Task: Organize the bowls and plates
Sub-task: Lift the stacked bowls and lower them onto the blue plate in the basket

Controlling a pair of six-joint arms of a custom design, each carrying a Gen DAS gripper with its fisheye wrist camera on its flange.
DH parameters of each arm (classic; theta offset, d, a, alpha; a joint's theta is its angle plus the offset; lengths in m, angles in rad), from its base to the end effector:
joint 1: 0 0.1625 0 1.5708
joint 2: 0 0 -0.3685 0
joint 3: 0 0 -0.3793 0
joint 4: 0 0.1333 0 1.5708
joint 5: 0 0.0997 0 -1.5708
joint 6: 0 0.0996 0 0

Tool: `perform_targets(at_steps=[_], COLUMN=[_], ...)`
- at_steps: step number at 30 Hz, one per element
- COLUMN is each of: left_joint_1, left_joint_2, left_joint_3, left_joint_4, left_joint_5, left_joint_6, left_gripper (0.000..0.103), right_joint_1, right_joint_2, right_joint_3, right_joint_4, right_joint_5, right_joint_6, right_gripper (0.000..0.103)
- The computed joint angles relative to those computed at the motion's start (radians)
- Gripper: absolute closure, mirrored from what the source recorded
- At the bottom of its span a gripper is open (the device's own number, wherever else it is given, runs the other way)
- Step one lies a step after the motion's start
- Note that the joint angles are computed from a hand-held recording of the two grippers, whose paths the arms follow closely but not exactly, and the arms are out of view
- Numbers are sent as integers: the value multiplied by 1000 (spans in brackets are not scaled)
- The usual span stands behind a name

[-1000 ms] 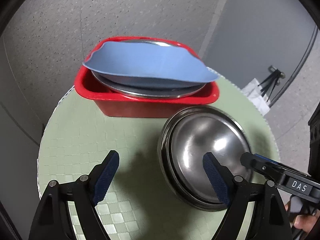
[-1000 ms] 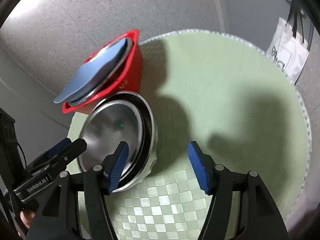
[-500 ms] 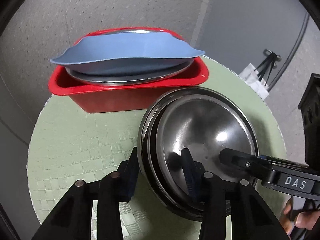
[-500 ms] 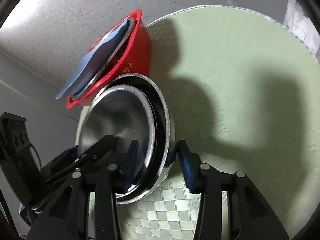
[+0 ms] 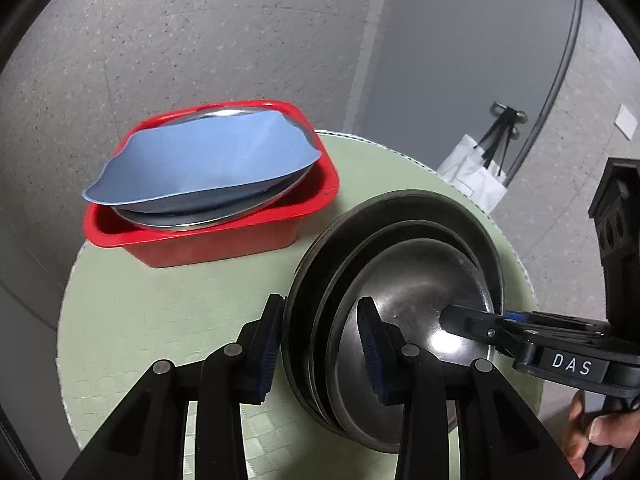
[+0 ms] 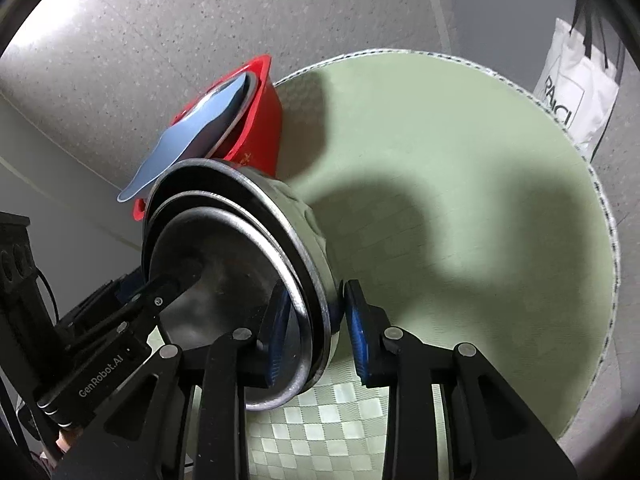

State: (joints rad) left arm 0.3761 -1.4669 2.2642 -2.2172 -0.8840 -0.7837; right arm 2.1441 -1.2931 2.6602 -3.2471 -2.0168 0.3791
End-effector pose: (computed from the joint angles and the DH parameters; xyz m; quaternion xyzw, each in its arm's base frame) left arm -0.2908 -0.3260 0.1665 0.2164 0.9140 -0.2415 0.2437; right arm 0.2387 -0.2031 0.0902 0.0595 -0.9624 0.2336 0.1254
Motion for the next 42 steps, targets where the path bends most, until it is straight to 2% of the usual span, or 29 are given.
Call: perform_targets(at_steps=[2, 6, 12, 17, 22, 27, 30, 35, 42], left_joint_1=[13, 33, 22, 32, 81, 169, 228, 308, 379], left_joint_2=[-12, -7, -33, -49, -58, -37, -18, 46, 108], left_joint_3=[9, -4, -47, -105, -168, -241, -275, -325, -358], left_joint_4=[-2, -27, -32, -37, -45, -68, -67, -38, -11], left_joint_5=[-17, -23, 13, 74, 125, 156, 154, 137, 82], left_joint_6=[4, 37, 68, 124, 198, 280, 314, 327, 334], left_gripper=[74, 74, 74, 74, 74, 74, 74, 74, 74], right_joint_1=[-15, -21, 23, 88, 119, 101, 83, 51, 21], right_joint_2=[-14, -40, -104, -96, -1, 134, 232, 351, 421], right_joint_3=[10, 15, -28, -153, -315, -465, -563, -654, -693], right_joint_4=[0, 11, 78, 145, 175, 199, 236, 296, 340], right_joint_5=[7, 13, 5, -32, -49, -21, -10, 4, -4], right_joint_6=[5, 11, 9, -29, -95, -146, -159, -148, -118], right_gripper=[77, 77, 77, 77, 77, 77, 77, 77, 77])
